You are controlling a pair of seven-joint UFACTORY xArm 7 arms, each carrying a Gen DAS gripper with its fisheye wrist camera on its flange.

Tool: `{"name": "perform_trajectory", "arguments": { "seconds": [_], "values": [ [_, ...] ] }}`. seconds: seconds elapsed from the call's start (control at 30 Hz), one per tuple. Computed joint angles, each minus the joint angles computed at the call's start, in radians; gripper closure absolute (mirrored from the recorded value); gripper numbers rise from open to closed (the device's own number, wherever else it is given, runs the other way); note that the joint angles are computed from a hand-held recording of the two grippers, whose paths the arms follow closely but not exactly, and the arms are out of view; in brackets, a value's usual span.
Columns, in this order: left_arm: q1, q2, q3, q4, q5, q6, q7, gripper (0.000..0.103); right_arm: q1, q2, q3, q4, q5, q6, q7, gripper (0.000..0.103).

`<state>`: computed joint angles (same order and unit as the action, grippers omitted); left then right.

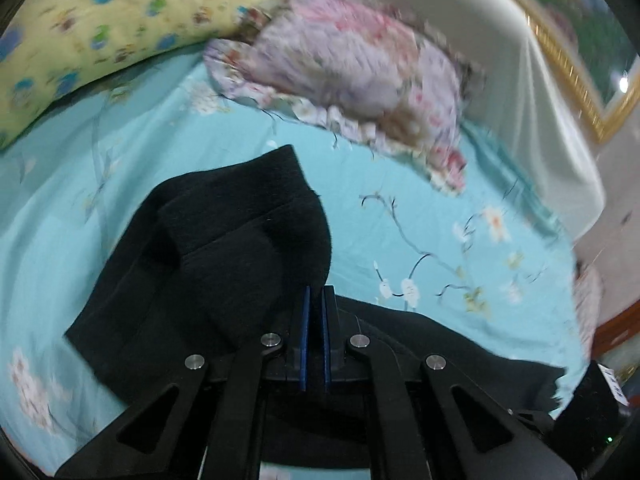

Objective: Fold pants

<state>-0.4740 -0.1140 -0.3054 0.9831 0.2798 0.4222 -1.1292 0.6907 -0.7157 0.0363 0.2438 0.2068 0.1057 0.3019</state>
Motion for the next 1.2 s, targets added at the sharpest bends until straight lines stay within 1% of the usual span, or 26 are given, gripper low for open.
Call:
{"name": "perform_trajectory", "arguments": {
  "seconds": [0.1, 0.23, 0.33, 0.5, 0.67, 0.83, 0.9, 0.97, 1.03, 1.13, 1.17, 1.2],
  "values": [
    [0.012, -0.100, 0.002, -0.117, -0.024, -0.096, -0.047, 0.100, -0.041, -0.011, 0.063, 0.014, -0.031, 0.012, 0.017, 0.097],
    [0.053, -0.210, -0.041, -0.242, -0.034, -0.181, -0.096, 0.100, -0.080, -0.008, 0.126, 0.025, -0.077, 0.029, 0.039, 0.097],
    [0.081, -0.274, -0.074, -0.326, -0.058, -0.238, -0.121, 0.100, -0.078, 0.003, 0.144, 0.029, -0.096, 0.045, 0.051, 0.097],
    [0.073, -0.332, -0.075, -0.431, -0.132, -0.301, -0.106, 0.100, -0.097, 0.028, 0.191, 0.037, -0.130, 0.064, 0.088, 0.097],
    [0.069, -0.351, -0.076, -0.503, -0.191, -0.357, -0.097, 0.100, -0.107, 0.040, 0.210, 0.040, -0.156, 0.072, 0.121, 0.097],
    [0.071, -0.351, -0.079, -0.543, -0.227, -0.393, -0.092, 0.099, -0.111, 0.073, 0.217, 0.053, -0.172, 0.076, 0.139, 0.097],
    [0.067, -0.346, -0.074, -0.551, -0.237, -0.406, -0.083, 0.099, -0.109, 0.089, 0.213, 0.057, -0.172, 0.070, 0.146, 0.093],
    [0.057, -0.345, -0.066, -0.557, -0.247, -0.410, -0.072, 0.098, -0.104, 0.097, 0.208, 0.058, -0.169, 0.069, 0.153, 0.092],
    [0.062, -0.355, -0.075, -0.556, -0.248, -0.391, -0.066, 0.096, -0.096, 0.102, 0.198, 0.056, -0.163, 0.063, 0.157, 0.091],
    [0.079, -0.385, -0.099, -0.548, -0.239, -0.339, -0.070, 0.093, -0.090, 0.103, 0.193, 0.054, -0.157, 0.065, 0.161, 0.089],
    [0.079, -0.396, -0.100, -0.550, -0.237, -0.328, -0.070, 0.093, -0.084, 0.104, 0.187, 0.055, -0.154, 0.070, 0.159, 0.086],
    [0.078, -0.406, -0.101, -0.551, -0.235, -0.317, -0.071, 0.091, -0.086, 0.103, 0.190, 0.057, -0.154, 0.076, 0.162, 0.081]
  ]
}}
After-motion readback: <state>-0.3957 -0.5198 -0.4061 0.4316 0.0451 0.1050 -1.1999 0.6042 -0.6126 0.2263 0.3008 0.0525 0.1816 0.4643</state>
